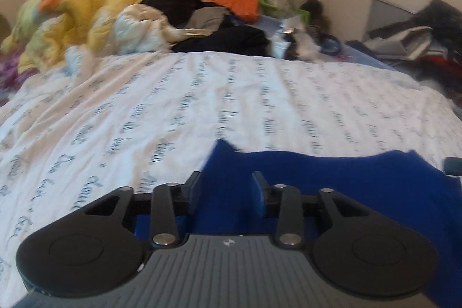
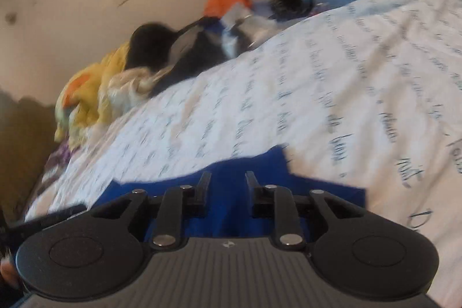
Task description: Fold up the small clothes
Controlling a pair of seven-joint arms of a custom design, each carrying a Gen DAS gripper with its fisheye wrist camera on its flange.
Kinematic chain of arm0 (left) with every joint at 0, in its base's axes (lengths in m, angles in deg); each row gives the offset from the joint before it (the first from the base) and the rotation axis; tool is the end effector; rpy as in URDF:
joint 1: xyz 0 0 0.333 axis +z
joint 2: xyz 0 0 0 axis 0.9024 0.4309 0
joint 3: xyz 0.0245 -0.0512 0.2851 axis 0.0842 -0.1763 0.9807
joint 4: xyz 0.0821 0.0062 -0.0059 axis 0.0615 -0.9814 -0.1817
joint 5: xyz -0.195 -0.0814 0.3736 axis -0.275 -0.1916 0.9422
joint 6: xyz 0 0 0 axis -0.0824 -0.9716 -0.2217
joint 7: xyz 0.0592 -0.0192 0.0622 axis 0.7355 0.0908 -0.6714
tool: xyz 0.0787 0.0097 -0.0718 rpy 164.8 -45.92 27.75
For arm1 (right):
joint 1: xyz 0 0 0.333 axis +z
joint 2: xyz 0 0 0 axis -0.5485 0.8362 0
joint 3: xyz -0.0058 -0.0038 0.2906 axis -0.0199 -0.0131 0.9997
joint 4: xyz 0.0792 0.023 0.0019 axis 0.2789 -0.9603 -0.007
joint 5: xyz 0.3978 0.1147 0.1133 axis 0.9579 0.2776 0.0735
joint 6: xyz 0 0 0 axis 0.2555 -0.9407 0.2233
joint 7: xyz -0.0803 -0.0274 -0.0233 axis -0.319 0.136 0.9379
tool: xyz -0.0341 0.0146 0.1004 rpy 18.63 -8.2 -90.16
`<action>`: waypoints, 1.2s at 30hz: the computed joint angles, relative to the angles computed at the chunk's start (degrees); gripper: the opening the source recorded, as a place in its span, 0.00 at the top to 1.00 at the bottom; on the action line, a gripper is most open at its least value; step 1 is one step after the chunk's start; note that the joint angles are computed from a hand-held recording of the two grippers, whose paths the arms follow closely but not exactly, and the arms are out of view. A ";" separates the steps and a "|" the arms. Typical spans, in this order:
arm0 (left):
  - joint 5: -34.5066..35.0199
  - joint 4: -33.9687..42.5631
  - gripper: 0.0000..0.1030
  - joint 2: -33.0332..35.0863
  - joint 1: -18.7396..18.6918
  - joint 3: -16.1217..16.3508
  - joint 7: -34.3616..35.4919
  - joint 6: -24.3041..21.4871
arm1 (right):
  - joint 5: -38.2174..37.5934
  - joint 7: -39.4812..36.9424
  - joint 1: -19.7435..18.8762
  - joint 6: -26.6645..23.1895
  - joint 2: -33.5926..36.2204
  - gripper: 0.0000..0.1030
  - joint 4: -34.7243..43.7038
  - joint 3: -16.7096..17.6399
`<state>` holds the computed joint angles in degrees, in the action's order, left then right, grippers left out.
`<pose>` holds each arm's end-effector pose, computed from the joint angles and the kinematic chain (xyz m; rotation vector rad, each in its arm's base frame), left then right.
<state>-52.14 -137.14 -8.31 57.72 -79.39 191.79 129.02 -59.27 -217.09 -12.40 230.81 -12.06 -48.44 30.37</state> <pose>0.6130 -0.1510 0.4419 -1.1392 2.2547 -1.1569 0.4259 0.3226 0.4112 -1.0572 1.9697 -0.5807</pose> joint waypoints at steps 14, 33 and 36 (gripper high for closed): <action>6.14 -1.98 0.25 2.39 -0.54 -3.00 0.66 7.14 | 10.24 -9.64 6.07 -12.45 4.33 0.73 3.37 -1.81; -6.73 -18.53 0.20 -17.31 8.82 9.80 -27.37 -26.91 | 8.96 26.67 6.26 -2.34 -14.55 0.28 -15.18 10.83; 1.39 -16.53 0.88 -15.00 8.39 7.85 -32.91 -23.40 | 13.35 20.64 7.72 -1.29 -13.82 0.86 -15.36 7.92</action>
<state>-50.76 -153.67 -23.31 66.11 -71.54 158.88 105.61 -45.92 -196.44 -4.68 229.52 -25.89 -63.80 38.30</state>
